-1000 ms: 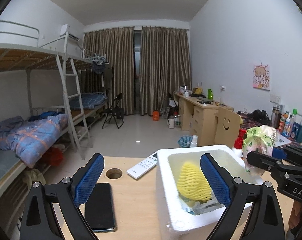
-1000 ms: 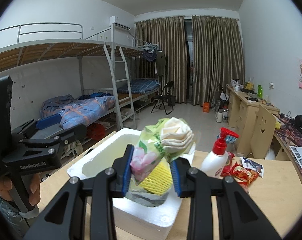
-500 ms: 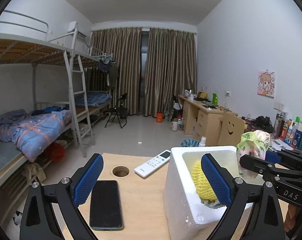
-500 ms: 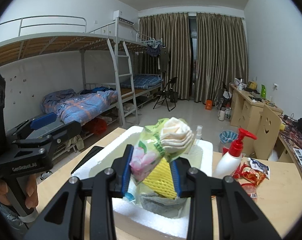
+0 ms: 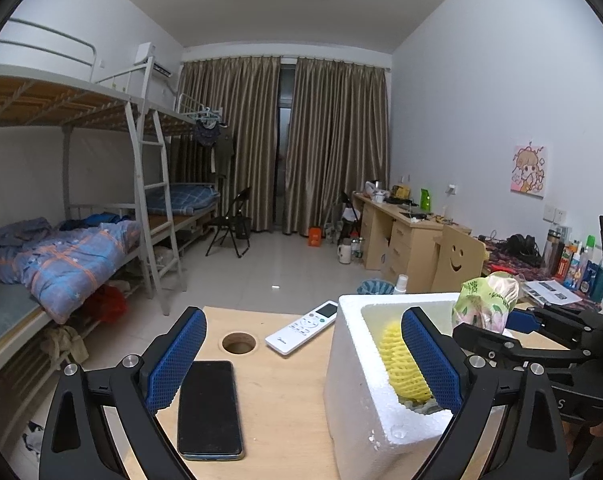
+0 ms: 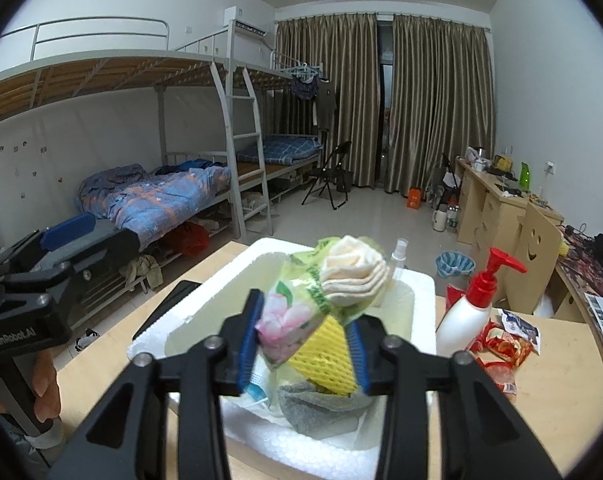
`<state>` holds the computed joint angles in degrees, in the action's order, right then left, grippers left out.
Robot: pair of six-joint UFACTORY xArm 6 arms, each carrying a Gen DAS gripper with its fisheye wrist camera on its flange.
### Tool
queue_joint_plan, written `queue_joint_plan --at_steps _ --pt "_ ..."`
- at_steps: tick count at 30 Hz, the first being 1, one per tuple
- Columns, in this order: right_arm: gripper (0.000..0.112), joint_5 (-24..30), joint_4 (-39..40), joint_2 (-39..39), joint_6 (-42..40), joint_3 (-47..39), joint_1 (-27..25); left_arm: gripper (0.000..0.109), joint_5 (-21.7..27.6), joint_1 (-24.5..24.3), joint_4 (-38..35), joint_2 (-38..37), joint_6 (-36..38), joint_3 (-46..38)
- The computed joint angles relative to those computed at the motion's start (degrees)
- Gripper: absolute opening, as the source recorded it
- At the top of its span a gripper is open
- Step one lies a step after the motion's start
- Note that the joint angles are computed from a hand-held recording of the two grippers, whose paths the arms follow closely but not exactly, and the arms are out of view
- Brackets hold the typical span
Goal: Organize soft objects
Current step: 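Lower the floral packet into the box and open the right tool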
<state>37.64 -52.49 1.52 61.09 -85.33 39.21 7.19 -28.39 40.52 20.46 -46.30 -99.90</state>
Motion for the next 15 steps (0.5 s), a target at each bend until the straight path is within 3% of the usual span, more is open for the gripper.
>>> queue_joint_plan --at_steps 8,15 --pt "0.075 1.31 -1.01 -0.29 0.92 0.2 0.43 0.098 0.25 -0.24 -0.59 -0.2 0.67 0.1" --pt "0.079 0.7 -1.34 -1.13 1.5 1.4 0.21 0.098 0.25 -0.16 -0.32 -0.31 0.43 0.31"
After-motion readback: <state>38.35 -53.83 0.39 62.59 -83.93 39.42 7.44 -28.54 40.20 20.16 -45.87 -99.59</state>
